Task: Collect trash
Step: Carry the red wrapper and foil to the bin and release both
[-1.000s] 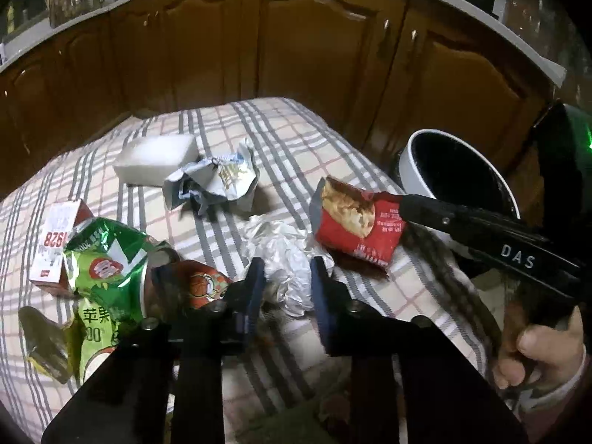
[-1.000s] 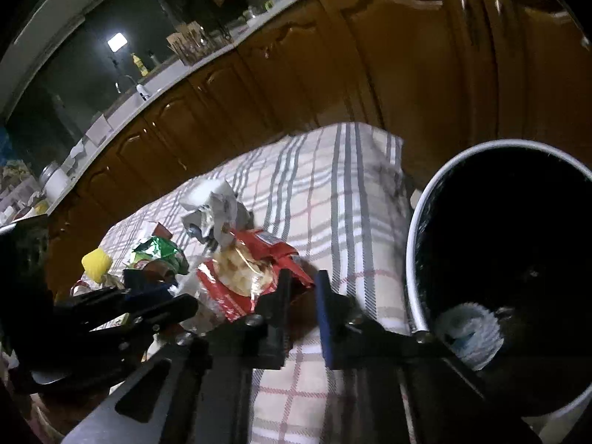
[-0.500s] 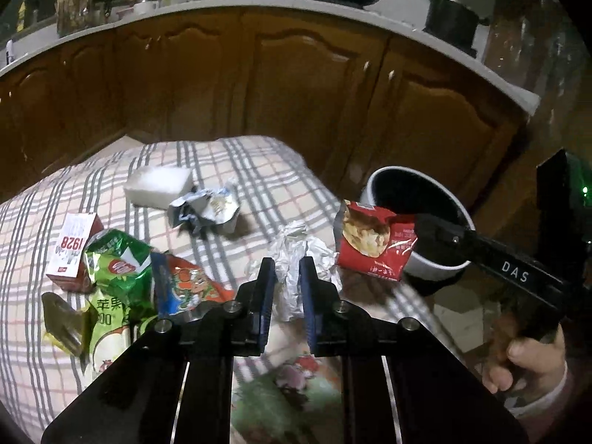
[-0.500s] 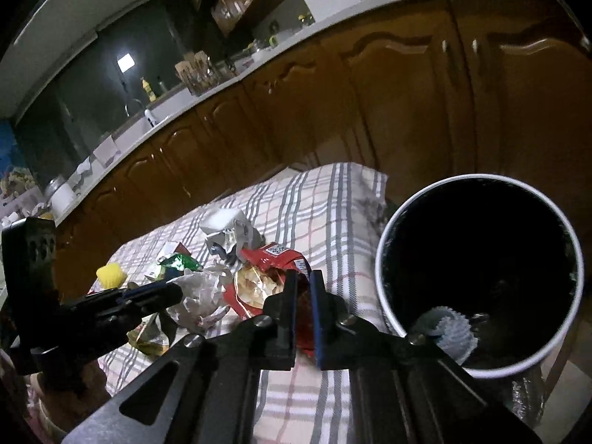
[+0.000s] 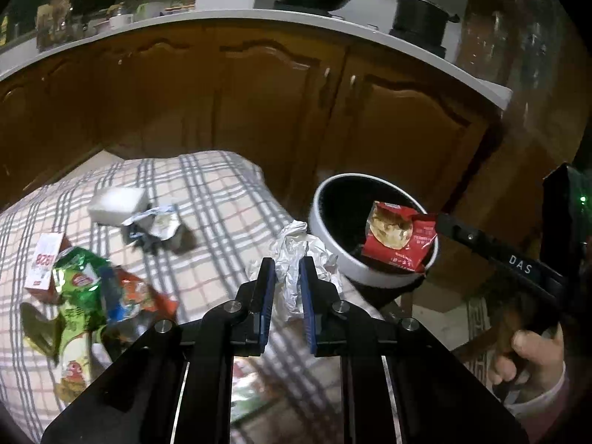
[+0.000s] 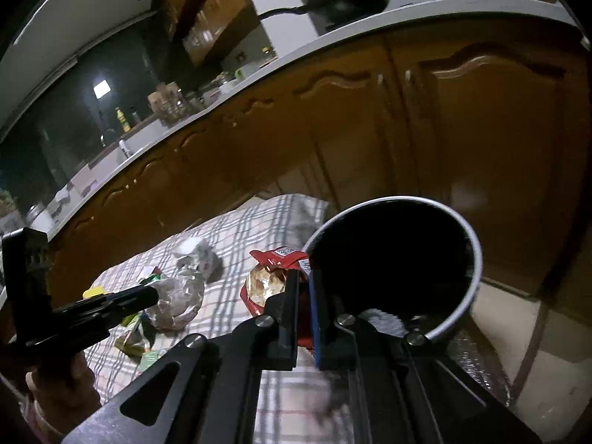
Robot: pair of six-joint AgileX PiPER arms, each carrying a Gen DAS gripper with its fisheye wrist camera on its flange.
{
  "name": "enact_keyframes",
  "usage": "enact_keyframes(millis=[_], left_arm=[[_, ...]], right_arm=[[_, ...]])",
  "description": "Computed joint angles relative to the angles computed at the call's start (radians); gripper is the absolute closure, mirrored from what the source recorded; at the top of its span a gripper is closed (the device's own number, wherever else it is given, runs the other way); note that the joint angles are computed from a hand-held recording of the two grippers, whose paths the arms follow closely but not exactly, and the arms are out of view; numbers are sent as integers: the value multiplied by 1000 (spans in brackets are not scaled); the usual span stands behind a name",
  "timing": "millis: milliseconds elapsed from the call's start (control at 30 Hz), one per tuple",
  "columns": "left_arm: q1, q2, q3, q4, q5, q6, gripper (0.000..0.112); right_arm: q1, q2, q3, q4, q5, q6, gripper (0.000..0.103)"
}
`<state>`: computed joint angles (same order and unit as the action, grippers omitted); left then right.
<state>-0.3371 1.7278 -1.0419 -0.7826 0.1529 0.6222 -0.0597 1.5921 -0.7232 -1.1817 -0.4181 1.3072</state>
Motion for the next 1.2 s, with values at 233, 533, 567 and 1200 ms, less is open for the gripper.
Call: enact_keyframes(millis=[233,533,567,1200], left_arm=[[-60,66,-94,208,20,-238,99],[-120,166,-254,469,74,-513,99],[-123,178,-271,484,81,-528,99],[-169,451,-669,647,275,-698,99]], right_arm=[[-71,-4,11,-9,-12,1,98],[-110,21,-9,36,18,-57,98],[-118,22,-8,39,15,-65,98],[-117,177,-160,-1,103,-41,98]])
